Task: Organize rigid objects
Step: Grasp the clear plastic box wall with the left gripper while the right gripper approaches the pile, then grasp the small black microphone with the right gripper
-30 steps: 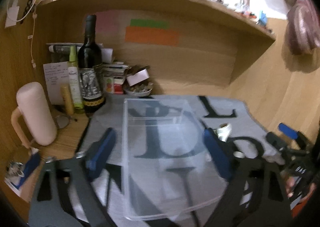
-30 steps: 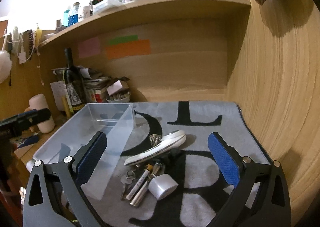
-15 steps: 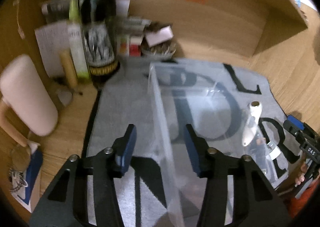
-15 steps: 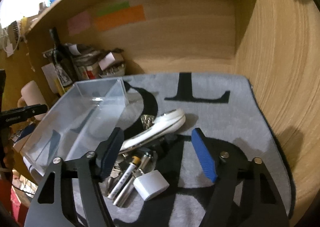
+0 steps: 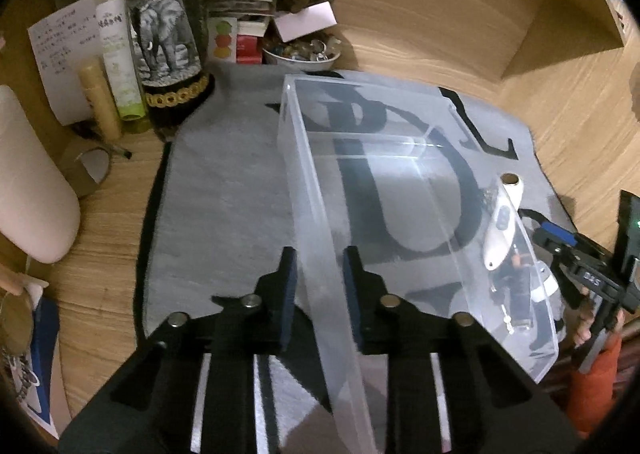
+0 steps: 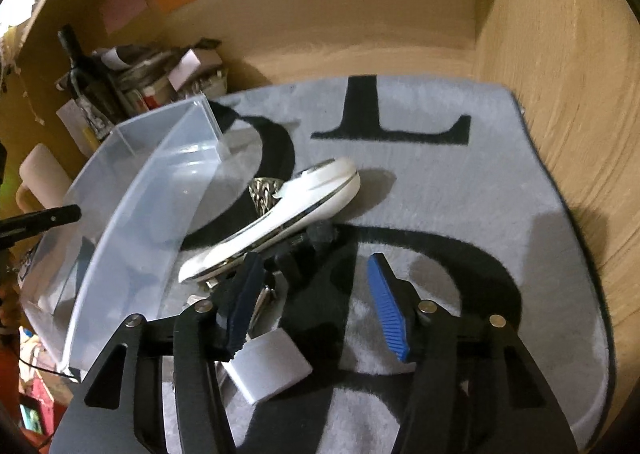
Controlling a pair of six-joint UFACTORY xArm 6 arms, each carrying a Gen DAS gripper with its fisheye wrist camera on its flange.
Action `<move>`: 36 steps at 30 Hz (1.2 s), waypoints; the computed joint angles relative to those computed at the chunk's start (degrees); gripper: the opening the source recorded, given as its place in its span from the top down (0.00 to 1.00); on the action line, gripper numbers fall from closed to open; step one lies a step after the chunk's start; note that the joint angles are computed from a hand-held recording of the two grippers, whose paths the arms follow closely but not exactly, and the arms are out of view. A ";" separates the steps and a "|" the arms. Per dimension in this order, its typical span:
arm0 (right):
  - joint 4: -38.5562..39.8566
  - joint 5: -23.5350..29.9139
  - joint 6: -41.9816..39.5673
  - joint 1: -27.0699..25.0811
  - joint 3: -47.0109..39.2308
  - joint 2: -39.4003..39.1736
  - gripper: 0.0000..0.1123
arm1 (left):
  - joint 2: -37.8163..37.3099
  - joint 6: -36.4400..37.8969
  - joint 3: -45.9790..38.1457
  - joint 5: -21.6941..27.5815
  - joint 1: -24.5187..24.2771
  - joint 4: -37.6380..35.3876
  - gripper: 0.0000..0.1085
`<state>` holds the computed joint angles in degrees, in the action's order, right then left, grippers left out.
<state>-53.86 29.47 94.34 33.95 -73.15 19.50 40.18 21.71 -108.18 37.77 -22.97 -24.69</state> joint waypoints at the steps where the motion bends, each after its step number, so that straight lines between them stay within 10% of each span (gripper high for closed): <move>1: 1.25 -0.49 -1.17 -0.33 -0.34 0.48 0.56 | 0.10 -0.12 -0.27 0.31 -0.04 0.00 0.82; 17: 19.90 -5.45 -19.58 -3.73 -6.45 7.38 0.57 | 0.37 0.28 -0.99 1.46 0.15 -0.91 0.87; 36: -7.51 3.58 -2.07 1.15 -5.57 1.58 0.66 | -0.21 -0.87 0.43 -0.72 -0.44 1.48 0.88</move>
